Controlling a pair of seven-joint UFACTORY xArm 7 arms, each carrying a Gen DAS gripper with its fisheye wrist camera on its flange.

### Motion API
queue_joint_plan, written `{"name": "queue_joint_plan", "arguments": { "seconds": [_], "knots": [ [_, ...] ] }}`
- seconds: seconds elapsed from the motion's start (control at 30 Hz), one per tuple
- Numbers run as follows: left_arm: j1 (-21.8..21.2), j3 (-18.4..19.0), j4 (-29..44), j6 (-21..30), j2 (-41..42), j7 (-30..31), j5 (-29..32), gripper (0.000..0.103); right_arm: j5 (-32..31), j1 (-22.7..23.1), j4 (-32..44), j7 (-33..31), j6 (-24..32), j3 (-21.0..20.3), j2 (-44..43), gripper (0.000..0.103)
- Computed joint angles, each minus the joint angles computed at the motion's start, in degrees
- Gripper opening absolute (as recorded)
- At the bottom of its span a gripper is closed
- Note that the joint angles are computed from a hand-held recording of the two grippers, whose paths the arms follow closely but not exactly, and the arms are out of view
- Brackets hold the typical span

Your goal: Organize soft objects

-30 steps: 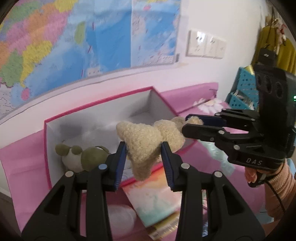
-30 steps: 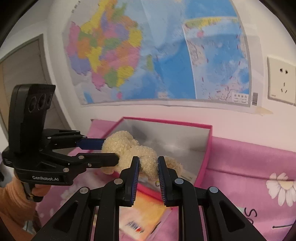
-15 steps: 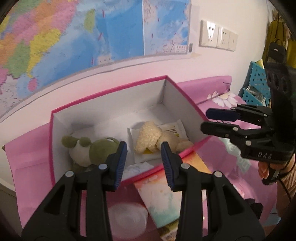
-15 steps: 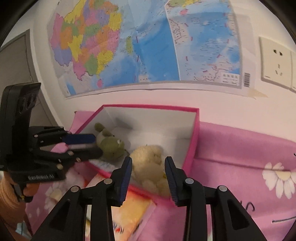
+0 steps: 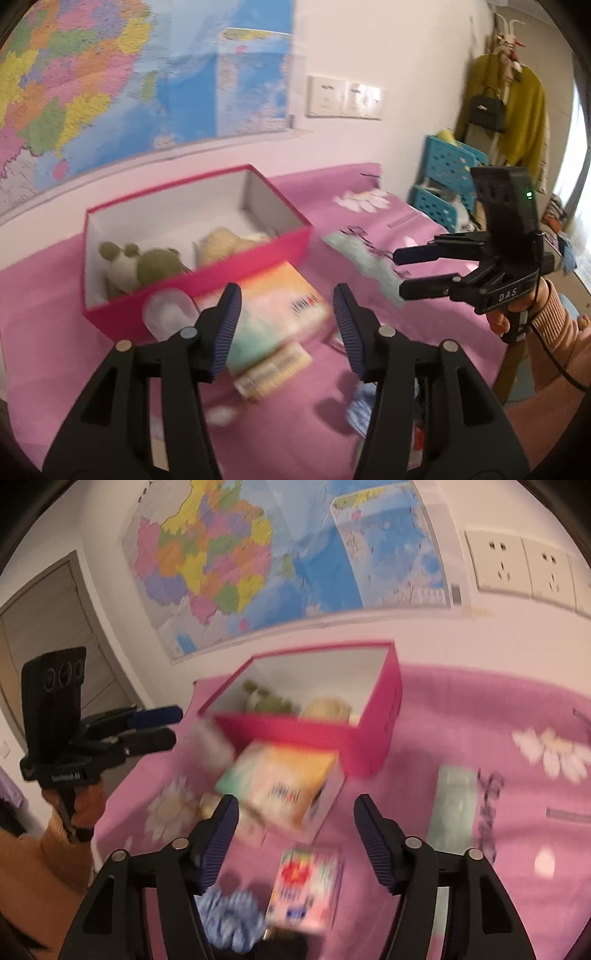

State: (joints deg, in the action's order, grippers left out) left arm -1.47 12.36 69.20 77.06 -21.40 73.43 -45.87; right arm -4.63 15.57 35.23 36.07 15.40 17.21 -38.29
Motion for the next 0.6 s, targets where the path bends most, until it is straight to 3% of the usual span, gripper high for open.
{"name": "queue_joint_plan", "arguments": {
  "seconds": [0.3,0.6],
  "knots": [
    [0.60,1.13,-7.40,6.63,-5.49,0.53,4.65,0.054,4.21,7.29,-8.13,4.60,5.89,1.56,-5.59,0.077],
    [0.81,1.45,-10.67,8.78,-7.73,-0.83,6.71,0.054,3.64,9.39,-9.78,7.78,4.87,2.95,-2.83,0.074]
  ]
}}
